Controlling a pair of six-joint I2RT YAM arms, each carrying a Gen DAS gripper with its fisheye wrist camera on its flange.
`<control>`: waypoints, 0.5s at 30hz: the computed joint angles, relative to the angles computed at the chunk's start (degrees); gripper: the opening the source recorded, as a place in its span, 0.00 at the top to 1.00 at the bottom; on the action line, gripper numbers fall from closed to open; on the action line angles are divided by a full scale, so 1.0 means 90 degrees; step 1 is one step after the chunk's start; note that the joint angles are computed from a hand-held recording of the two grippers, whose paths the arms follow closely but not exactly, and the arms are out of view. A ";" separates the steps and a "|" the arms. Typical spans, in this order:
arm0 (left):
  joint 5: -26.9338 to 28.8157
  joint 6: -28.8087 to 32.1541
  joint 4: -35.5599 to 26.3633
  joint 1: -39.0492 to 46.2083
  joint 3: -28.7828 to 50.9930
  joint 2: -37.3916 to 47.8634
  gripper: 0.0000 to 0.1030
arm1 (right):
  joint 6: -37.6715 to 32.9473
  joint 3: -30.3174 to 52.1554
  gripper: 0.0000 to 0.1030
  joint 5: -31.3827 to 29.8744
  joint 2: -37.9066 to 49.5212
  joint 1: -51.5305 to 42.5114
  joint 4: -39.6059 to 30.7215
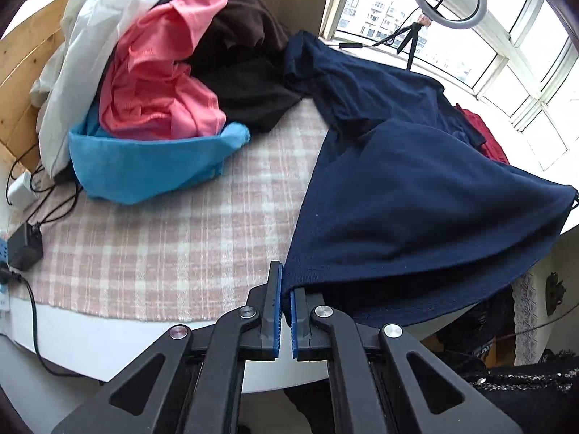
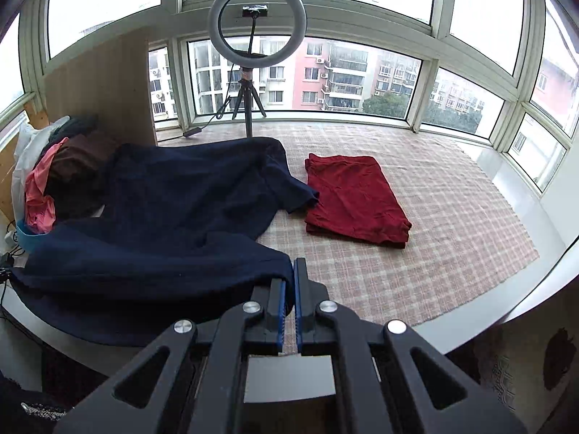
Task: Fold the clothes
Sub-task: 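Lift the navy garment by its hem with both grippers and carry it across the table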
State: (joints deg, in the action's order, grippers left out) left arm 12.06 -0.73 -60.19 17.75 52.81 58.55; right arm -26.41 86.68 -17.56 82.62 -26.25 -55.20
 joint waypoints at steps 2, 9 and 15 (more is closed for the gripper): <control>-0.0142 -0.0520 0.0295 -0.0357 -0.0511 -0.0154 0.97 | -0.0364 -0.0425 0.97 -0.0199 0.0137 -0.0318 -0.0012; -0.1558 -0.3330 -0.0727 -0.2925 -0.0687 -0.1976 0.97 | -0.1916 -0.1782 0.97 -0.0285 -0.0033 -0.1178 0.0063; -0.1234 -0.2377 0.0399 -0.1707 -0.0400 -0.0533 0.97 | -0.1911 -0.1453 0.97 -0.0088 0.0689 -0.1135 0.0392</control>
